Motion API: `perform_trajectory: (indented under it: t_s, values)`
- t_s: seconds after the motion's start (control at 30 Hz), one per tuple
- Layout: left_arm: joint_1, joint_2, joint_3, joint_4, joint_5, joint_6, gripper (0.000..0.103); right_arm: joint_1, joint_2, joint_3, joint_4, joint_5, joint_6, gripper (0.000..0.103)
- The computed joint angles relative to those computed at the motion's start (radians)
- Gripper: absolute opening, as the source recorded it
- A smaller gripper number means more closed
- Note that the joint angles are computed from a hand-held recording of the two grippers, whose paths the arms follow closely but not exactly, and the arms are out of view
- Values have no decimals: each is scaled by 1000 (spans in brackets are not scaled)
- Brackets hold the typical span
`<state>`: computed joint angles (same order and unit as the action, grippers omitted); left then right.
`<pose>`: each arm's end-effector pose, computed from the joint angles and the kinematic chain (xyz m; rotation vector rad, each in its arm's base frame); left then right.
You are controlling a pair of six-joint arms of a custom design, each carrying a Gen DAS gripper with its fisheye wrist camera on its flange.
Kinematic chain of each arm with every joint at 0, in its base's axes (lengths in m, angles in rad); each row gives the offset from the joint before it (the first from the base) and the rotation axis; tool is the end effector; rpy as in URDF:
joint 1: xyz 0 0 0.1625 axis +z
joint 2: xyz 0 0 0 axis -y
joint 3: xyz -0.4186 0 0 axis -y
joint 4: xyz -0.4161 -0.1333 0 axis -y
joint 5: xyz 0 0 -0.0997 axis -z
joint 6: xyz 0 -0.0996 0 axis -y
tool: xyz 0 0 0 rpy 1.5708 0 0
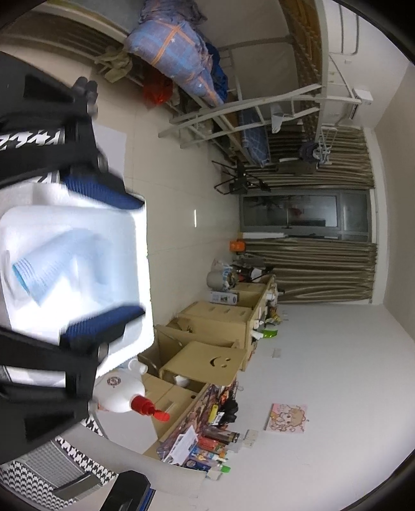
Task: Organize soft objects
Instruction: 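Lower the blue mask into the foam box and open the left tool, then lower the white tube into the foam box and open the right tool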
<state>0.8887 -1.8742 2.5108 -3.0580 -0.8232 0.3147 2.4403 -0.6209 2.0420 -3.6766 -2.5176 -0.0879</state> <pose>-0.0521 -0.3830 0.3414 0.7408 2.2162 -1.1894 0.4285 -0.2932 0.0126 0.6701 -2.1806 1.1774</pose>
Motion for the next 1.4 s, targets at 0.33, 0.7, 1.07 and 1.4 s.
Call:
perform_trajectory:
  t_s: [0.33,0.7,1.07,1.4]
  values:
    - [-30,-71,28,-50,48,26,102,-8,14,-31,16,13,-17,11]
    - [-57,-184,55,-12,119,44,102,-19,43,-75,61,47,-17,11]
    - [-48,-251,67,15,143,52,102,-49,73,-116,121,69,14,11]
    - [-30,-286,71,49,132,45,102,-77,102,-148,196,53,50,11]
